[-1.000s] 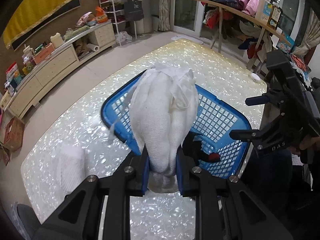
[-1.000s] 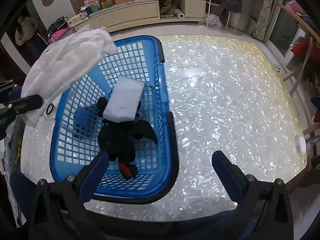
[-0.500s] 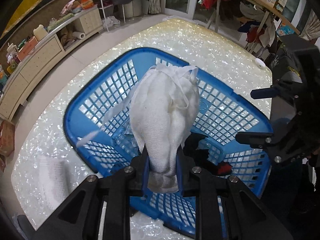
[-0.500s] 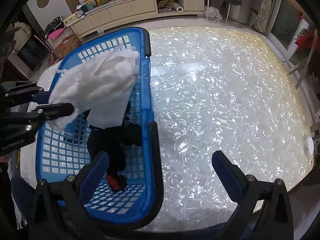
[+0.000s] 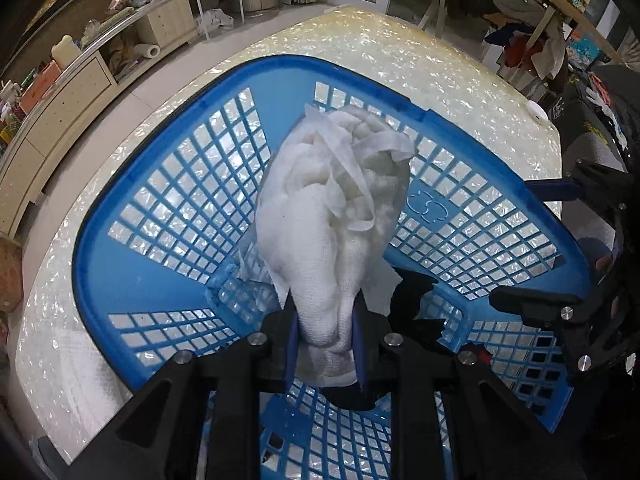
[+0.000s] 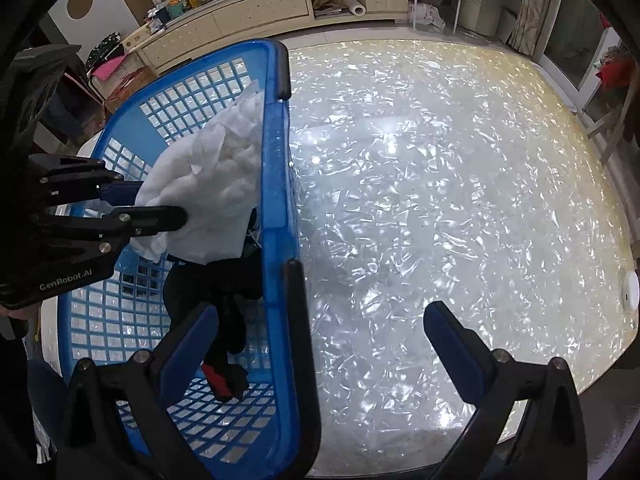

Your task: Organize soft objects

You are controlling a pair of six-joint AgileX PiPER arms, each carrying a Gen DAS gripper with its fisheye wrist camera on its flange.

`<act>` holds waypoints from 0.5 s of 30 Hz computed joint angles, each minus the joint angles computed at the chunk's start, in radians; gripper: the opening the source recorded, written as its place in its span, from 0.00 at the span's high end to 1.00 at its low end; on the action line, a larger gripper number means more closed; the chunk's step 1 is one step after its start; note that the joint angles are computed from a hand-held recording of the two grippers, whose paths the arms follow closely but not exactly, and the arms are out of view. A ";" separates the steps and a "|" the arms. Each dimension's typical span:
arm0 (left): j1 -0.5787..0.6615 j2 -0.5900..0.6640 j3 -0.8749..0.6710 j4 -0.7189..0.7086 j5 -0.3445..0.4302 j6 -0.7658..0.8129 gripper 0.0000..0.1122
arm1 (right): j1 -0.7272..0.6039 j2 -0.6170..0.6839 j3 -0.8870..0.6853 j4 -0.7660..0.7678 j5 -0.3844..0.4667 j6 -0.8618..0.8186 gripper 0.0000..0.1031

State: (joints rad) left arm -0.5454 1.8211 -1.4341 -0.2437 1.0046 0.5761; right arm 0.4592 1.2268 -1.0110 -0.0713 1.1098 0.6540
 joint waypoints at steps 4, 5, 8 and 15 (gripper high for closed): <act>-0.006 0.026 -0.034 0.011 0.014 -0.006 0.82 | -0.007 0.010 0.005 0.008 -0.018 -0.006 0.00; -0.010 0.027 -0.035 0.014 0.012 -0.008 0.82 | -0.009 0.010 0.007 0.011 -0.021 -0.006 0.00; -0.017 0.026 -0.030 0.014 0.002 -0.016 0.81 | 0.001 0.005 0.006 0.008 -0.016 -0.004 0.00; -0.025 -0.022 0.002 0.042 -0.016 -0.041 0.51 | 0.021 -0.014 0.015 0.002 -0.012 0.024 0.00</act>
